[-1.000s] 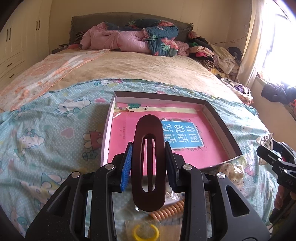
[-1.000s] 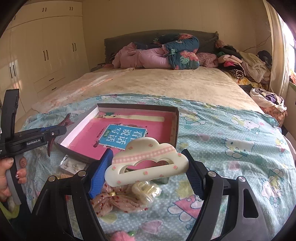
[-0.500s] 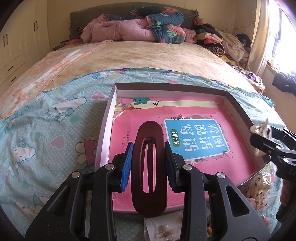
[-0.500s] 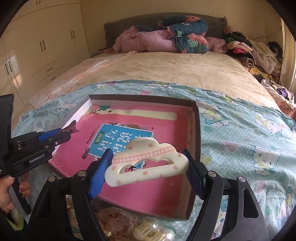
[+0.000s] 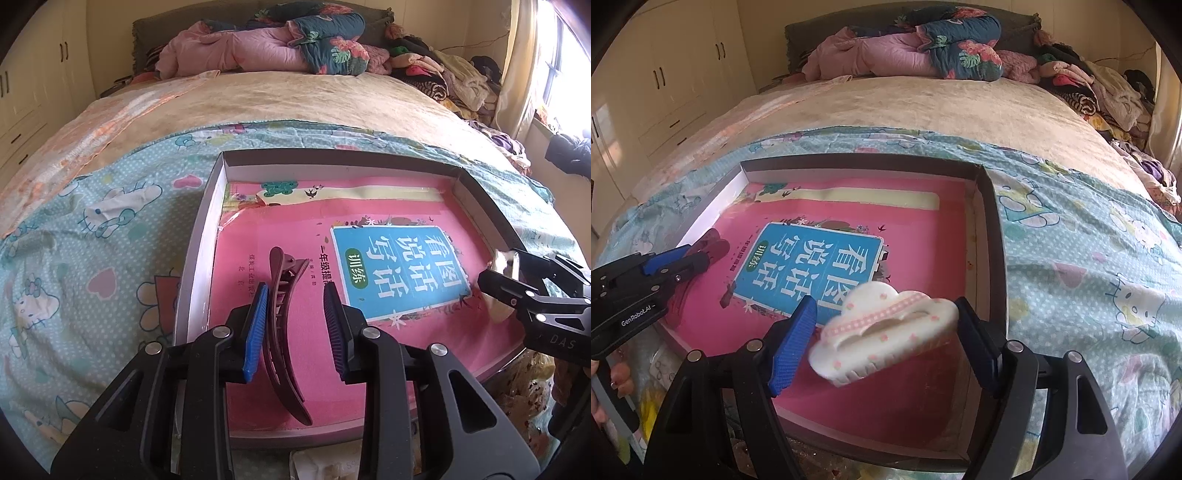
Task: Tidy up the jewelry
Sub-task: 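Carry both clips into the tray and open both tools to release them, then grasp the yellow bangle bag with the left tool while the right grasps the red-dotted bow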
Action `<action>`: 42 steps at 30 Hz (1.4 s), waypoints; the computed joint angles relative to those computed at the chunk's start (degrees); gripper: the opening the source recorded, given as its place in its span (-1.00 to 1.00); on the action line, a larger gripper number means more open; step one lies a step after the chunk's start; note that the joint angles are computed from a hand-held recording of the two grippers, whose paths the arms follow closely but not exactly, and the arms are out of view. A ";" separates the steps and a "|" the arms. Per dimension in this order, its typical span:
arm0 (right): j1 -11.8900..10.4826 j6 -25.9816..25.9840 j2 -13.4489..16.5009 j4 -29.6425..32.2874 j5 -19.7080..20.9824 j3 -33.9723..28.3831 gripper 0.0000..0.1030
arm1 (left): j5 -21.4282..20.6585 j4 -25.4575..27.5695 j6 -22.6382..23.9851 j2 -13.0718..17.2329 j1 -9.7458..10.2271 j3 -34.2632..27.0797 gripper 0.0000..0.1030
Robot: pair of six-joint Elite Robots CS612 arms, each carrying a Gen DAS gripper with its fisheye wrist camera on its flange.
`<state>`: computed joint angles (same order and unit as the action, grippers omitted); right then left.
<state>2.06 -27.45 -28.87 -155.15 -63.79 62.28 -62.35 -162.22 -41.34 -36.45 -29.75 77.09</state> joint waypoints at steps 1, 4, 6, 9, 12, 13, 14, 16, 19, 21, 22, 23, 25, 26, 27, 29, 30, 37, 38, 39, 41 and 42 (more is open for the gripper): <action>-0.06 0.25 -0.09 -0.44 -0.08 0.24 0.47 | -0.04 -0.07 0.01 -0.02 -0.03 0.06 -0.55; -0.50 0.59 -0.65 -1.98 1.21 1.47 0.52 | 0.94 -0.84 0.60 -0.30 -0.41 0.61 -0.47; -0.82 0.89 -1.35 -4.42 1.77 3.05 0.55 | 1.44 -1.62 0.83 -0.57 -0.66 1.12 -0.39; -1.45 1.42 -2.60 -7.80 3.14 5.63 0.63 | 2.45 -3.02 0.87 -1.24 -1.11 2.23 -0.29; -2.11 1.92 -3.96 -11.61 4.15 8.49 0.69 | 3.83 -5.35 1.02 -2.14 -1.79 3.86 -0.13; -2.35 2.09 -4.45 -12.89 4.52 9.46 0.70 | 4.25 -5.82 1.06 -2.38 -1.96 4.30 -0.08; -2.54 2.30 -4.84 -14.00 4.73 10.29 0.74 | 4.91 -6.53 1.01 -2.68 -2.23 4.90 -0.05; -3.03 2.97 -5.75 -16.29 5.39 12.09 0.76 | 5.05 -7.74 1.04 -3.27 -2.58 5.94 0.08; -3.69 3.85 -7.05 -18.74 6.71 14.53 0.78 | 6.43 -9.43 1.27 -4.07 -3.37 7.36 0.18; -4.03 4.03 -7.82 -20.05 7.41 15.94 0.81 | 7.05 -10.28 1.25 -4.53 -3.77 8.18 0.24; -4.16 4.15 -8.14 -20.78 7.59 16.58 0.82 | 7.24 -10.69 1.17 -4.74 -3.96 8.56 0.28; -4.36 4.26 -8.55 -21.67 7.90 17.36 0.82 | 7.65 -11.20 1.09 -4.96 -4.22 8.97 0.29; -4.70 4.46 -9.27 -22.86 8.77 18.61 0.82 | 8.00 -11.92 1.06 -5.31 -4.55 9.64 0.34; -4.81 4.47 -9.56 -23.29 9.05 19.14 0.82 | 8.29 -12.41 1.00 -5.51 -4.77 10.06 0.36; -4.98 4.41 -9.89 -23.81 9.37 19.78 0.82 | 8.52 -12.68 0.92 -5.65 -4.95 10.37 0.39; -5.21 4.30 -10.51 -24.96 9.69 20.98 0.83 | 8.91 -13.39 0.83 -6.02 -5.31 11.20 0.41; -5.35 4.15 -10.80 -25.33 9.91 21.57 0.83 | 9.08 -13.66 0.64 -6.25 -5.53 11.70 0.43; -5.97 3.69 -12.38 -27.15 10.38 25.36 0.83 | 9.97 -14.67 -0.02 -7.26 -6.93 14.26 0.53; -6.05 3.45 -12.63 -27.70 10.15 26.06 0.83 | 10.08 -14.79 -0.30 -7.43 -7.14 14.69 0.54; -6.13 3.14 -12.82 -27.94 10.18 26.57 0.83 | 10.14 -15.03 -0.61 -7.61 -7.34 15.15 0.57; -6.26 2.42 -13.28 -28.40 9.97 27.73 0.83 | 10.46 -15.64 -0.98 -8.01 -7.72 16.16 0.57; -6.34 2.06 -13.42 -28.72 9.90 28.20 0.83 | 10.63 -15.78 -1.06 -8.15 -7.88 16.49 0.59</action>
<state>-4.28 -25.39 -42.29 -183.87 -53.89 90.47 -51.72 -178.00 -42.40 -44.60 -37.63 93.58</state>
